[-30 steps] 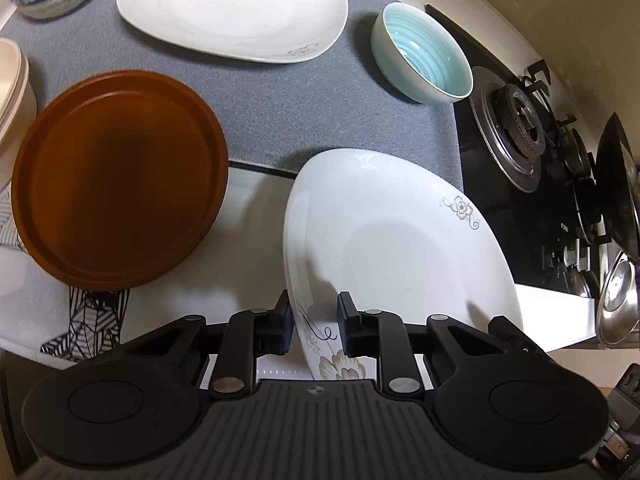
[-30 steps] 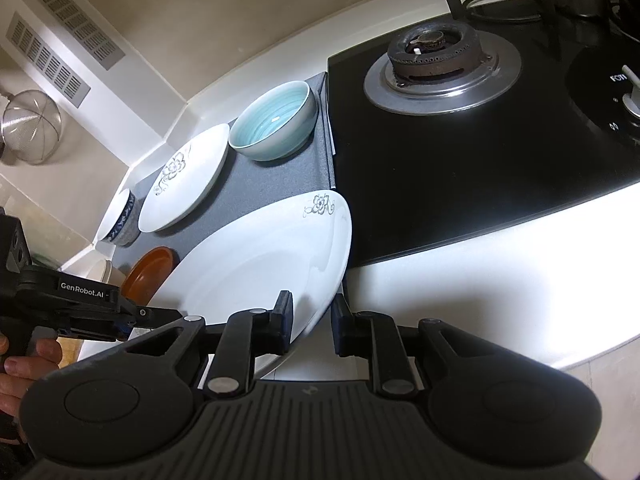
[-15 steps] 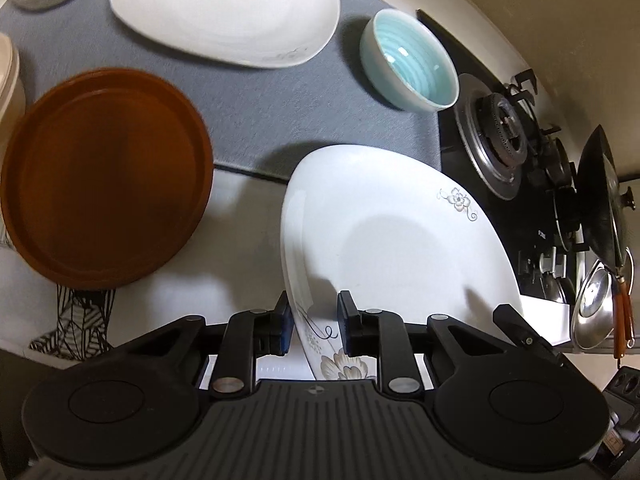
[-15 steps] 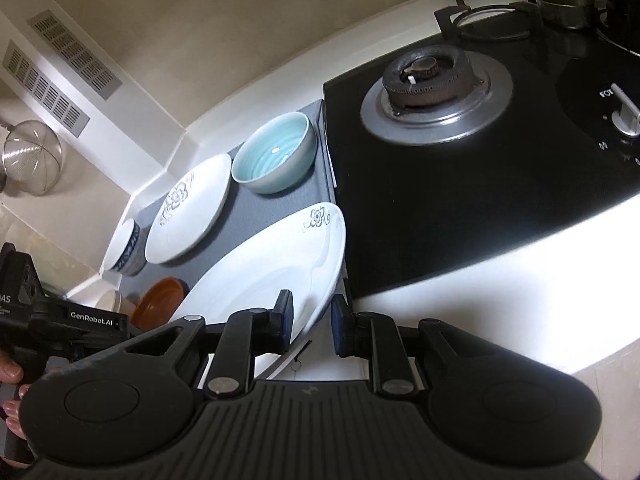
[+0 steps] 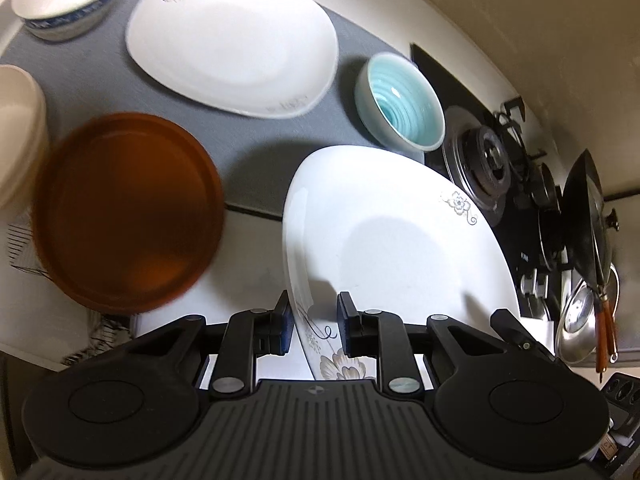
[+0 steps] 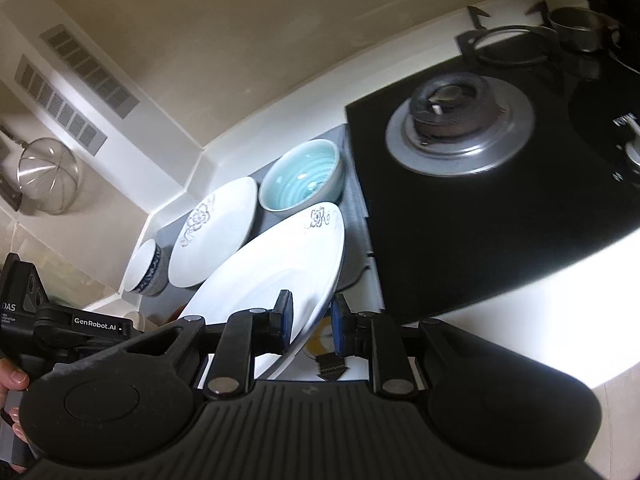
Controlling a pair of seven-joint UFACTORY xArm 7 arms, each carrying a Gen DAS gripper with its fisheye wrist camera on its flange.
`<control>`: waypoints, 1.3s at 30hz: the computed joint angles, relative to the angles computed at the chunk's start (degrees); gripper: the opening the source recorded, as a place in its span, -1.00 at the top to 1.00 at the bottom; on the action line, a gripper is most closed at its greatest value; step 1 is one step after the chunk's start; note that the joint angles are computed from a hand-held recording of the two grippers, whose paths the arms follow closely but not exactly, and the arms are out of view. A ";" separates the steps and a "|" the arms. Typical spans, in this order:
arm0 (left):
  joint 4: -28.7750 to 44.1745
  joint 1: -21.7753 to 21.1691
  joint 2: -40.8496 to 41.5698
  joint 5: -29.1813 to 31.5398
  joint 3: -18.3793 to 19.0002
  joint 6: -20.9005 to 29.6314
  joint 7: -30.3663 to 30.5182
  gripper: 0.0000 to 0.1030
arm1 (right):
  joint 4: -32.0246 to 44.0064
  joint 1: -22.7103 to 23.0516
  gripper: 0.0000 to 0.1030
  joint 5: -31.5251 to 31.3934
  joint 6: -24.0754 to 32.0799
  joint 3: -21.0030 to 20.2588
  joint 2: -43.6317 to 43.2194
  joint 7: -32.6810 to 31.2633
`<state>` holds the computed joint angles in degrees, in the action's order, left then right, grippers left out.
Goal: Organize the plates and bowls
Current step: 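Lift the white plate with both grippers and lower it onto the other white square plate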
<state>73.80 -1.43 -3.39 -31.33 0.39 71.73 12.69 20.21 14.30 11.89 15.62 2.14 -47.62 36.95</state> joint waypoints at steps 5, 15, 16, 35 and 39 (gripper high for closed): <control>3.87 1.84 2.83 -0.28 1.20 2.09 0.12 0.53 | 4.68 1.20 0.58 0.29 -3.17 0.89 7.30 0.36; 21.18 8.51 16.23 -1.77 0.90 10.21 2.06 0.54 | 17.99 -0.03 0.58 -2.21 -2.67 4.89 22.70 3.79; 23.71 9.37 18.10 -1.92 0.59 11.26 2.45 0.54 | 19.46 -0.51 0.58 -2.69 -2.38 5.61 24.28 4.71; 58.44 13.16 43.64 7.70 -5.86 16.25 0.84 0.58 | 33.92 2.43 0.52 4.63 -6.69 4.21 45.92 -3.60; 54.11 12.53 41.80 8.68 -5.77 12.11 1.75 0.57 | 36.22 1.50 0.53 2.44 -5.42 4.83 48.00 -5.17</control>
<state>127.91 11.10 38.41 -22.65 -5.39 83.84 14.45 56.42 15.81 14.33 10.20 6.97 0.38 31.78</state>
